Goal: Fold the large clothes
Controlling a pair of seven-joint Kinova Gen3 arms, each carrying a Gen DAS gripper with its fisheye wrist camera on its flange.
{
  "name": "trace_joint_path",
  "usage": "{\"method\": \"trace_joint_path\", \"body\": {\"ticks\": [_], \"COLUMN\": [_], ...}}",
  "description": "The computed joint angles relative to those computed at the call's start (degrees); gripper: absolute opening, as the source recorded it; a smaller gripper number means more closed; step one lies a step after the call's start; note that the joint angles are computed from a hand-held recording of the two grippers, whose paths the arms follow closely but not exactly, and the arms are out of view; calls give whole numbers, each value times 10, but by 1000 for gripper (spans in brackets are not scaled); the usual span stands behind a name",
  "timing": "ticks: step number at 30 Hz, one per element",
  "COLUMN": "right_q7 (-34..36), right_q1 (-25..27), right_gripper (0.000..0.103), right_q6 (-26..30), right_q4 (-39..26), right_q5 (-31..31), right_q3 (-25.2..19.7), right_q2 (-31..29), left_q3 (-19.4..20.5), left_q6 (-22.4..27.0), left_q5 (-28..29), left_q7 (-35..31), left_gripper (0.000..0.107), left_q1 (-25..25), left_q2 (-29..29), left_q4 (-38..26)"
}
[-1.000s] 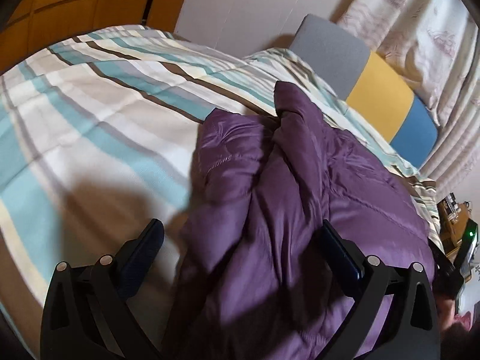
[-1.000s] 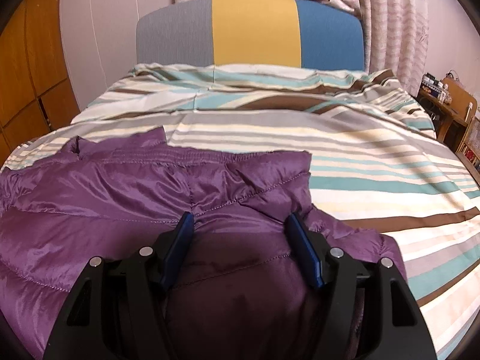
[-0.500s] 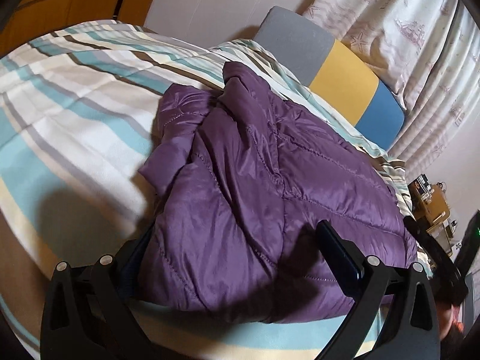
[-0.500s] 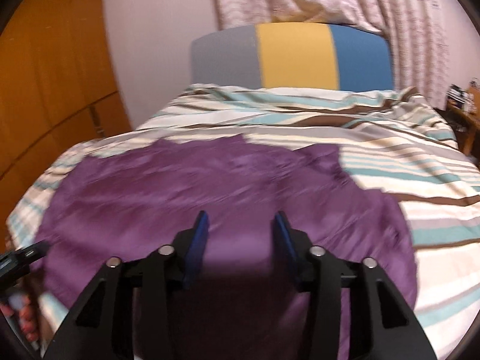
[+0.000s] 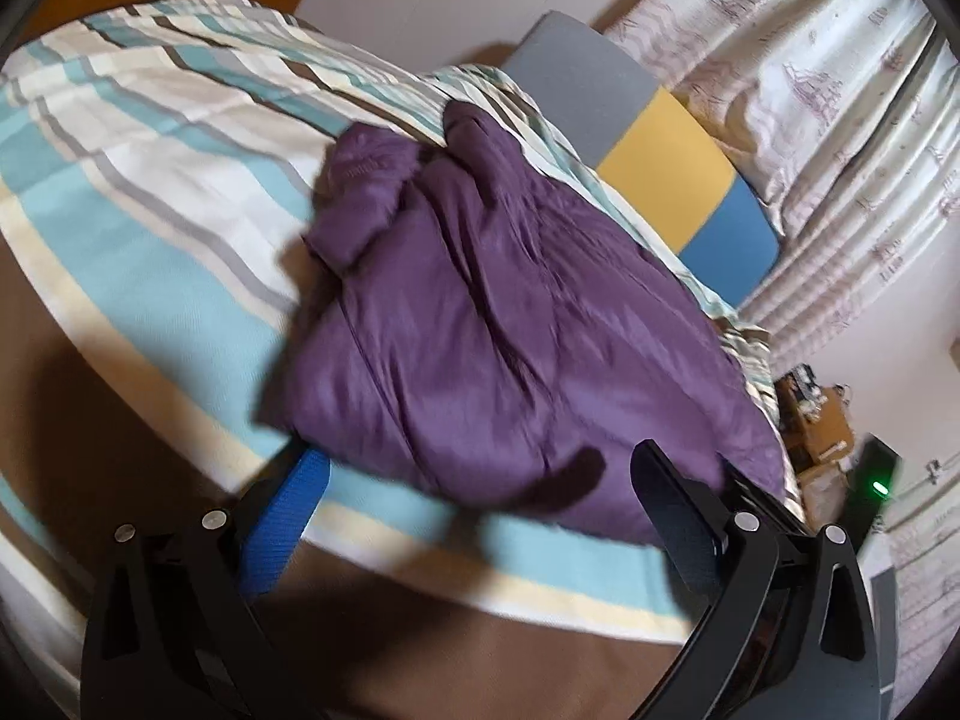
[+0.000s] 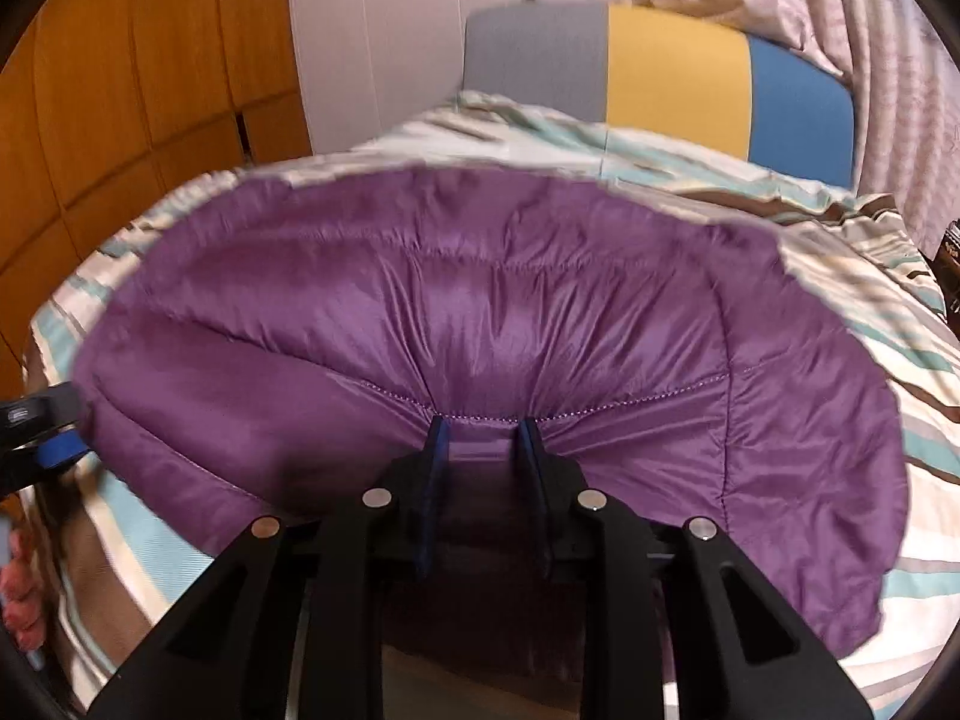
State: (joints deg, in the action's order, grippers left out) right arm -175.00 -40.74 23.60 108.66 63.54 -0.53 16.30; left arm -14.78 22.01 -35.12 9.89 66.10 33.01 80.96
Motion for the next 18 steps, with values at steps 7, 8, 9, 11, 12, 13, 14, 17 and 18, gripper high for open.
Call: {"method": "trace_joint_path", "body": {"ticks": [7, 8, 9, 11, 12, 13, 14, 17, 18], "right_q7": [-9, -11, -11, -15, -15, -18, -23, -30, -31], "right_q1": [0, -1, -1, -1, 0, -2, -3, -3, -3], "right_gripper": [23, 23, 23, 23, 23, 23, 23, 23, 23], "right_q6": [-6, -7, -8, -13, -14, -15, -16, -16, -15], "right_q4": [-2, -1, -1, 0, 1, 2, 4, 7, 6], "right_q5": [8, 9, 9, 11, 10, 11, 13, 20, 20], "right_q3": [3, 4, 5, 7, 7, 7, 9, 8, 7], "right_q2": [7, 7, 7, 7, 6, 4, 3, 2, 2], "left_q3": [-5, -25, -48, -61, -61, -63, -69, -87, -99], "left_q6": [-50, -63, -68, -50, -35, -29, -32, -64, -63], "left_q5": [22, 32, 48, 70, 84, 88, 91, 107, 109], "left_q7": [-18, -4, 14, 24, 20, 26, 41, 77, 80], "left_gripper": [99, 99, 98, 92, 87, 77, 70, 47, 39], "left_q1": [-10, -3, 3, 2, -4, -7, -7, -6, 2], "left_q2": [16, 22, 31, 47, 56, 59, 63, 69, 71], "left_q4": [-16, -17, -24, -48, -67, -74, -77, -66, -67]}}
